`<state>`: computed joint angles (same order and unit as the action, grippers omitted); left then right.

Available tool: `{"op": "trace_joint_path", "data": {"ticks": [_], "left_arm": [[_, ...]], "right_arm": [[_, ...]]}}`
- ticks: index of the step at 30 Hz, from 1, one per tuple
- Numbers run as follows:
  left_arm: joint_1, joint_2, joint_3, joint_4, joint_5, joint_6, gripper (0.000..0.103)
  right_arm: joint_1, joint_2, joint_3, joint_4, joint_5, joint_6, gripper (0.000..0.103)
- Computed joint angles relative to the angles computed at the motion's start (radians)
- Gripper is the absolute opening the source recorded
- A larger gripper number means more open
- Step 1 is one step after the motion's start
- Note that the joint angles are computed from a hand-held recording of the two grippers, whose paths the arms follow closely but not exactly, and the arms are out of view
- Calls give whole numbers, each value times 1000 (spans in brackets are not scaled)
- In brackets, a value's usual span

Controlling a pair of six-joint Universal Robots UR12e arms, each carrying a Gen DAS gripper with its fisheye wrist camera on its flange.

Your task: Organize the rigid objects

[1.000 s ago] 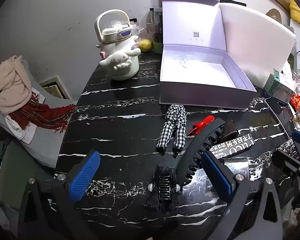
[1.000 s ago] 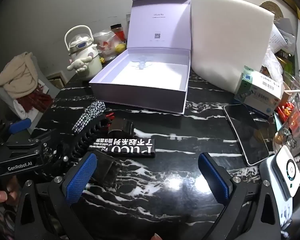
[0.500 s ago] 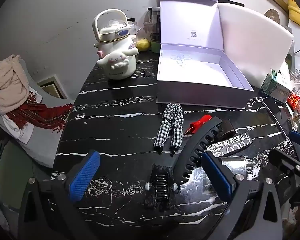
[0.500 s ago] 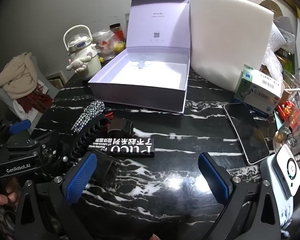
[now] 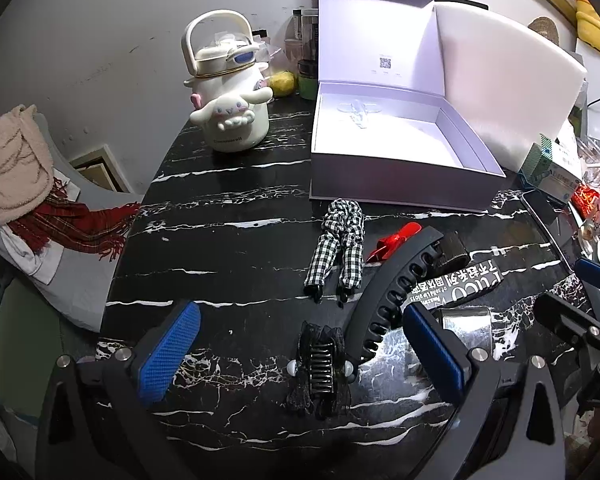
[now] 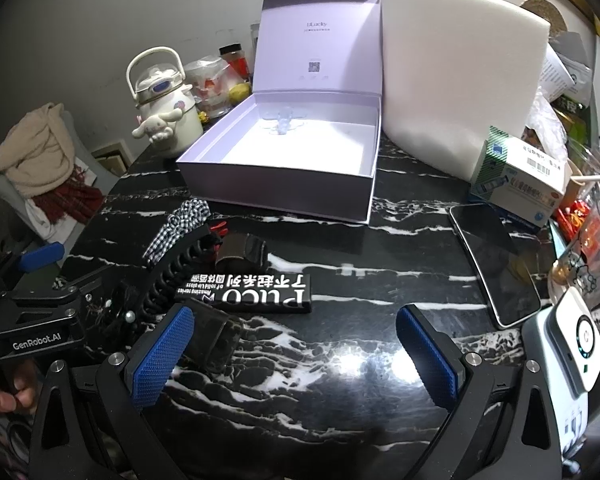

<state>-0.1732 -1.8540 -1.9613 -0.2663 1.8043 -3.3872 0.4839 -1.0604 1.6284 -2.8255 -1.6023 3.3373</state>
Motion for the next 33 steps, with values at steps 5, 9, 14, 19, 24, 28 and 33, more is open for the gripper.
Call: {"op": "trace_joint_path", "data": {"ticks": [5, 9, 14, 19, 24, 28, 33], "left_arm": [[0, -2, 3, -12, -4, -4, 103], [0, -3, 3, -13, -6, -7, 103], [0, -2, 2, -16, -4, -8, 103], [0, -1, 1, -17, -6, -7, 103], [-1, -1, 1, -16, -6, -3, 103], [-2, -1, 1, -16, -6, -4, 103], [-2, -1, 1, -17, -8, -3, 103]], "right_arm": [[0, 0, 2, 1, -1, 3, 103], [0, -1, 4, -1, -3, 2, 103], [1, -4, 8, -6, -8, 3, 103], [-1, -5, 8, 0, -10, 9, 103], [0, -5, 5, 4, -10, 9, 103], [0, -5, 5, 5, -11, 9, 103], [0, -5, 5, 6, -11, 9, 103]]}}
